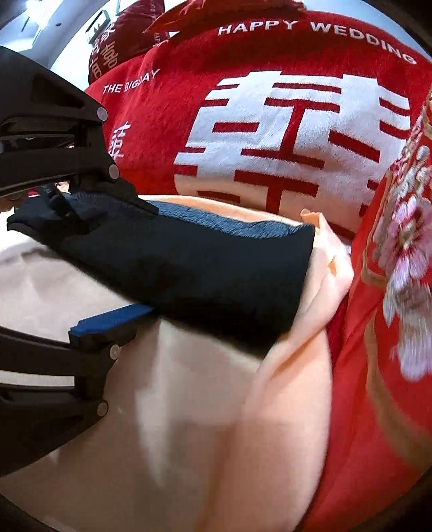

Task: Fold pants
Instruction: 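Fold the trouser end with the right gripper toward the left gripper, then lift the trouser end with the right gripper and lay it over toward the left gripper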

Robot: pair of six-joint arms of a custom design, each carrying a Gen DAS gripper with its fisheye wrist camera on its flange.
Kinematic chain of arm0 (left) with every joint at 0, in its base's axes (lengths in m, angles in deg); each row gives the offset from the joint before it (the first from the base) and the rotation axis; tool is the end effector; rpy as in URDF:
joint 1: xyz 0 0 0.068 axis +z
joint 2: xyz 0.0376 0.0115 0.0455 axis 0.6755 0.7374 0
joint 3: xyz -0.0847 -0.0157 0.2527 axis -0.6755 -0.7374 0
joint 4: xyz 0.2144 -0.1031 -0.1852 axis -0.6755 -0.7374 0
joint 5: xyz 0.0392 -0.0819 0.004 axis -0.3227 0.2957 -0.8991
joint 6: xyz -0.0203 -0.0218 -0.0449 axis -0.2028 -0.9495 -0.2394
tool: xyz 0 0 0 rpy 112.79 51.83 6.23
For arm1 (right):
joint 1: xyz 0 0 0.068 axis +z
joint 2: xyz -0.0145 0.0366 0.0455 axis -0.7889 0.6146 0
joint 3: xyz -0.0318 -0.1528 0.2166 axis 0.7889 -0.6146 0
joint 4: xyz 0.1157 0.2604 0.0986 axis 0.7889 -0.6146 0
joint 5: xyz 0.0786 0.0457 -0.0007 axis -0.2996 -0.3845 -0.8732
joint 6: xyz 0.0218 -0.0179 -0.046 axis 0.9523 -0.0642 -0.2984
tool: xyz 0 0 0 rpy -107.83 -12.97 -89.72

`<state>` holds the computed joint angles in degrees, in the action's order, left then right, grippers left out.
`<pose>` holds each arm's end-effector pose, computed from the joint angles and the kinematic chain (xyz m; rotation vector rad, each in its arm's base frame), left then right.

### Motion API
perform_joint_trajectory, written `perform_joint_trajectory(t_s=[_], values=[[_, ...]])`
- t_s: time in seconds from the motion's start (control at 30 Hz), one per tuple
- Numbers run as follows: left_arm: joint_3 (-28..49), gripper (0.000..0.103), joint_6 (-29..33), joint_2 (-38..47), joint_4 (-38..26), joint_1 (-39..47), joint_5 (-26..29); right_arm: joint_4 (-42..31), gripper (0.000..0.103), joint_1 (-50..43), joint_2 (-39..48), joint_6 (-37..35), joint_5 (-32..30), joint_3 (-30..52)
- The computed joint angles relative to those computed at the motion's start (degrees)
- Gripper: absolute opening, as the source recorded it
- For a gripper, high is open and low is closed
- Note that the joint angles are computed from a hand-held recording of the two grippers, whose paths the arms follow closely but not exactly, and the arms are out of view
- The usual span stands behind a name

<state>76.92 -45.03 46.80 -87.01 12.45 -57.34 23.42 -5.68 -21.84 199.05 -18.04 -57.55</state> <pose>0.4089 -0.2362 0.1697 1.1077 2.8060 -0.0146 0.1311 0.1085 0.1126 1.6196 1.6578 0.9387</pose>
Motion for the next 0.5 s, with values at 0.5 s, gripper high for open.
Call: perform_joint_trajectory(t_s=[0.5], values=[[0.5,0.102,0.1,-1.2,-0.7,-0.3,-1.1,16.7,0.049,-13.7,14.5,-12.6,-12.7,2.6]])
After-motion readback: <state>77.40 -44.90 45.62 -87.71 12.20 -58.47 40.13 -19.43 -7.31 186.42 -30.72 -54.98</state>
